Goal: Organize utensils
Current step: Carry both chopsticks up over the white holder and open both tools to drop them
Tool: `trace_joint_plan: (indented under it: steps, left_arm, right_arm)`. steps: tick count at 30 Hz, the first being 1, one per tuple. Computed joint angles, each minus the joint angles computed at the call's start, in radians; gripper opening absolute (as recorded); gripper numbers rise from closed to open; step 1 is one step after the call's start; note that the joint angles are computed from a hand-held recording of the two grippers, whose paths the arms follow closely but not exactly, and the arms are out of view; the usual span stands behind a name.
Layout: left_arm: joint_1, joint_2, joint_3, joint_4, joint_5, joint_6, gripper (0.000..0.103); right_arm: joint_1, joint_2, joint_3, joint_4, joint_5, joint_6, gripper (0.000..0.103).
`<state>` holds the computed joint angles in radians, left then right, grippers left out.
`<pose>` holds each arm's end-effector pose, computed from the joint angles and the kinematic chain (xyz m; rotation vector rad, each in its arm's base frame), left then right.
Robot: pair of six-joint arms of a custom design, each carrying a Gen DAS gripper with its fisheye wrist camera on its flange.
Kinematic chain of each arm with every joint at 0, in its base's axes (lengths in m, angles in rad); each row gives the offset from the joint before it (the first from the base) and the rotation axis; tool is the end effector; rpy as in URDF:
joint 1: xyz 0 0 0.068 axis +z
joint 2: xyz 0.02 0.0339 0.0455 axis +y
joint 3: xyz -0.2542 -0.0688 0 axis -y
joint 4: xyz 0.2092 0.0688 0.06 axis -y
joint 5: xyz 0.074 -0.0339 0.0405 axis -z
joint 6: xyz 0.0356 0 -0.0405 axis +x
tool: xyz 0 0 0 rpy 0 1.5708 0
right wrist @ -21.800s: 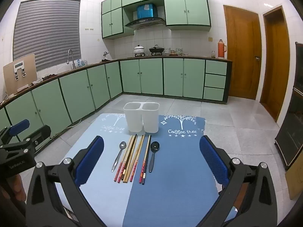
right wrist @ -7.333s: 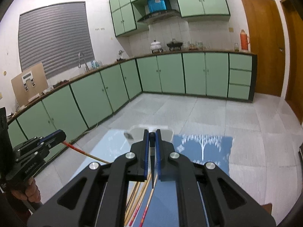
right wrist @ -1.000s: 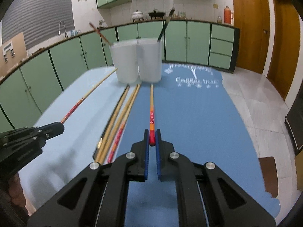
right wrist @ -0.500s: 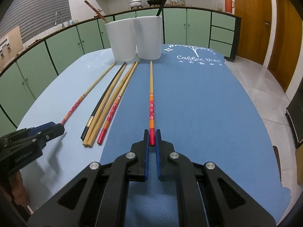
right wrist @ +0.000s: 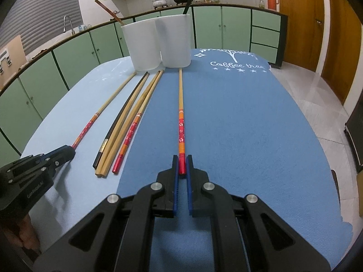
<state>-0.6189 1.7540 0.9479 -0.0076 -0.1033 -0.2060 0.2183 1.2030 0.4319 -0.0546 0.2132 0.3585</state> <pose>0.2706 -0.1882 0.1745 0.4428 2.3545 -0.2684 0.1912 0.0347 0.1680 0.2649 2.3575 0.0203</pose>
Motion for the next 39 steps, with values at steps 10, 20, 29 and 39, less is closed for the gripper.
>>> trace_joint_plan:
  steps: [10,20,29,39]
  left_arm:
    - [-0.015,-0.14,0.139,-0.219,-0.017,0.074,0.006]
    - [0.012,-0.232,0.29,-0.311,0.014,0.074,0.006]
    - [0.041,-0.15,0.465,-0.308,0.05,0.099,0.005]
    - [0.06,-0.018,0.691,-0.366,0.072,0.139,0.005]
  right_arm:
    - [-0.038,-0.134,0.093,-0.113,0.01,-0.056,0.005]
    - [-0.107,-0.195,0.284,-0.228,-0.034,-0.128,0.005]
    - [-0.224,-0.042,0.583,-0.351,-0.193,-0.164,0.005]
    - [-0.31,0.135,0.934,-0.535,-0.316,-0.228,0.005]
